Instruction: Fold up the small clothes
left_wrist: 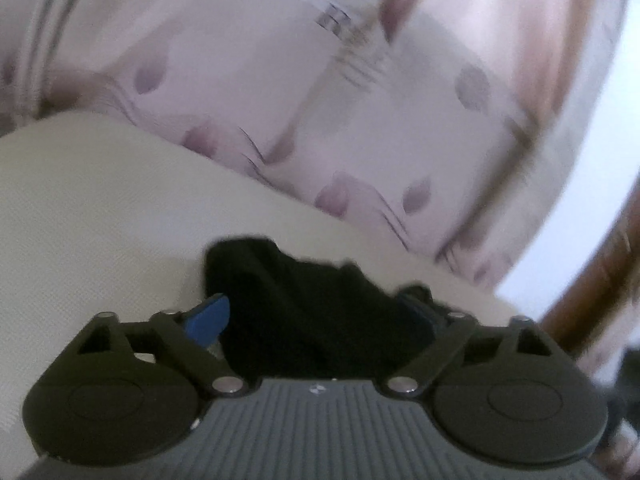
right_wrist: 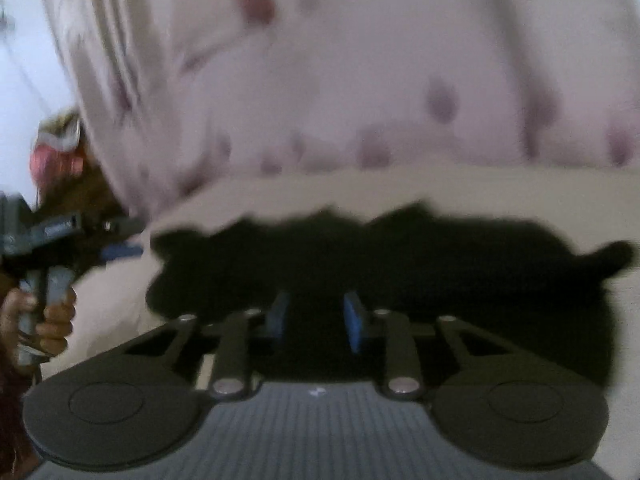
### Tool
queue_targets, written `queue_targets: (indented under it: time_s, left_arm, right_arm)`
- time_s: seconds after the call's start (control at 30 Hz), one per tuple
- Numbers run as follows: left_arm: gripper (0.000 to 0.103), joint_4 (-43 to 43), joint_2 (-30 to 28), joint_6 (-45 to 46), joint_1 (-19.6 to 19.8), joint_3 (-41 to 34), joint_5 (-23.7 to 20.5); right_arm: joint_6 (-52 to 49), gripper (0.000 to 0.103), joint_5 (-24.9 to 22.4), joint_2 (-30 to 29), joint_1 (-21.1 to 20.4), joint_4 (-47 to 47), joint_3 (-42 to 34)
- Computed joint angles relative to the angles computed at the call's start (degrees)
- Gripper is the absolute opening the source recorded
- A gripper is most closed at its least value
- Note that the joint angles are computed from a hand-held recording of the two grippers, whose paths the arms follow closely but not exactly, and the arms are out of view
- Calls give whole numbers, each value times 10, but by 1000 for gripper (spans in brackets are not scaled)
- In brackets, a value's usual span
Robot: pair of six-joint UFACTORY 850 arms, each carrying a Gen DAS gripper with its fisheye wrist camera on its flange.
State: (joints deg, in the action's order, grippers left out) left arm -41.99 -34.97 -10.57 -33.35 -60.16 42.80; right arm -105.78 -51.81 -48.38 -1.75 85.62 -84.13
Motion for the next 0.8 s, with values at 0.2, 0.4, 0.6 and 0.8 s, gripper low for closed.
queue_targets:
  time_s: [0.2,0.4,0.6,0.8]
  left_arm:
    - [81,65,-16,-65,11,2,-28]
    - [89,47,-15,9,6,-1,-23]
    - [97,51,-15,68,2,-15,-32]
    - [97,42,-50,86,15,-70,-62]
  right_arm:
    - [111,26,56,-47,62,-113,-82]
    - [84,26,130,-95,73,72,-190]
    - [64,26,13,-57,15,191,-105]
    - [-127,26,11,27,-30,210,69]
